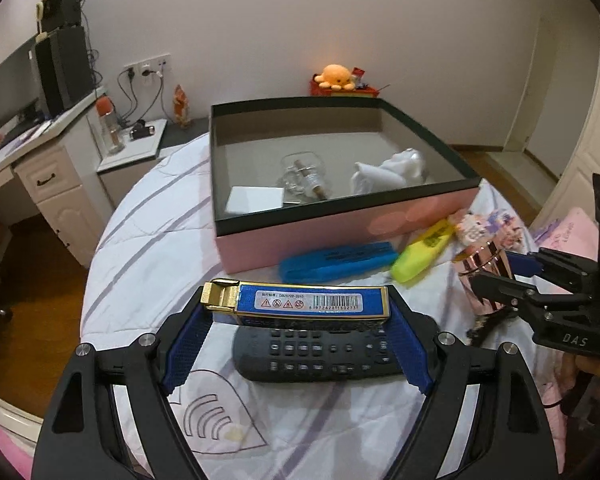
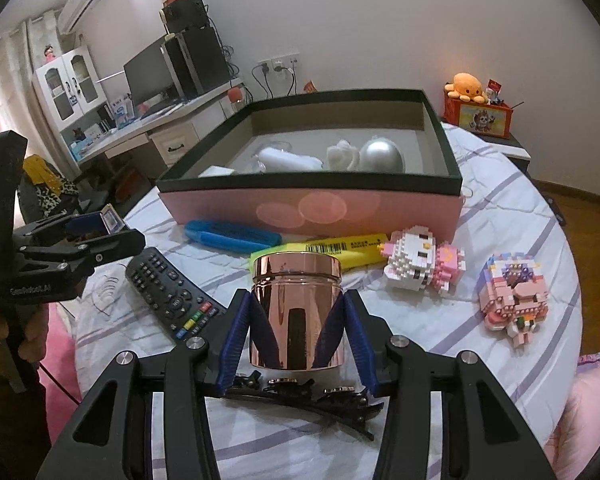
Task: Organize rigid objects
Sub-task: 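Carry the battery pack into the box with the left tool while the right tool places the canister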
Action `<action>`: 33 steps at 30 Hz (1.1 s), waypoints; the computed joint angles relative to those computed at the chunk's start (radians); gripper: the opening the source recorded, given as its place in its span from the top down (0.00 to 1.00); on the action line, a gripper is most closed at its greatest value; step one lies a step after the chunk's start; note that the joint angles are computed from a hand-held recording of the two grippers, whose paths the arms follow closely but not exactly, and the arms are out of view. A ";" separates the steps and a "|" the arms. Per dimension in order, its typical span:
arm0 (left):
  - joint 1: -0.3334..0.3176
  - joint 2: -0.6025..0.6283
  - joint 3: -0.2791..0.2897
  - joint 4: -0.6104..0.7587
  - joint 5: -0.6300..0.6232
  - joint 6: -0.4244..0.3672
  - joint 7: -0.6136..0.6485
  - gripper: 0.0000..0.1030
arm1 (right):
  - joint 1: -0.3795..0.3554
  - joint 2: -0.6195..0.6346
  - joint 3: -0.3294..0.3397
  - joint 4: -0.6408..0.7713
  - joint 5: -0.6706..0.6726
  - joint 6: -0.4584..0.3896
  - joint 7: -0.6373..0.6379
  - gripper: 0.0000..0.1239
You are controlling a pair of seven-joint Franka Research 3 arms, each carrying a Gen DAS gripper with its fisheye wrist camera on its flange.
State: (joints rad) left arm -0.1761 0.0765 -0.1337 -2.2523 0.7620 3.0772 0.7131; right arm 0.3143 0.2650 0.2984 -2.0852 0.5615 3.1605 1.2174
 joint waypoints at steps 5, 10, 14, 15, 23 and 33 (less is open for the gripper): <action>-0.010 -0.005 0.001 0.020 0.045 -0.018 -0.040 0.19 | -0.024 -0.022 0.026 -0.002 0.023 0.015 -0.034 0.61; -0.013 -0.004 -0.009 0.052 0.052 -0.030 -0.038 0.19 | -0.005 -0.033 0.000 0.011 0.005 0.023 -0.036 0.61; -0.018 0.018 -0.012 0.110 0.062 -0.049 -0.024 0.19 | 0.027 -0.027 -0.046 0.049 -0.040 0.013 -0.018 0.61; -0.016 0.026 -0.015 0.124 0.041 -0.051 0.000 0.19 | 0.038 -0.022 -0.061 0.062 -0.058 0.007 -0.011 0.61; -0.005 0.148 -0.038 0.296 -0.133 -0.094 0.239 0.19 | 0.101 0.056 -0.168 0.209 -0.197 -0.050 0.065 0.61; -0.021 0.346 -0.015 0.540 -0.345 -0.241 0.422 0.19 | 0.145 0.268 -0.275 0.525 -0.363 -0.249 0.207 0.61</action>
State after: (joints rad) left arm -0.1973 0.4230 -0.1485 -1.7119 0.4172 2.8364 1.1351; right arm 0.4589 0.5327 0.0239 -1.5597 0.1989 2.9117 1.4249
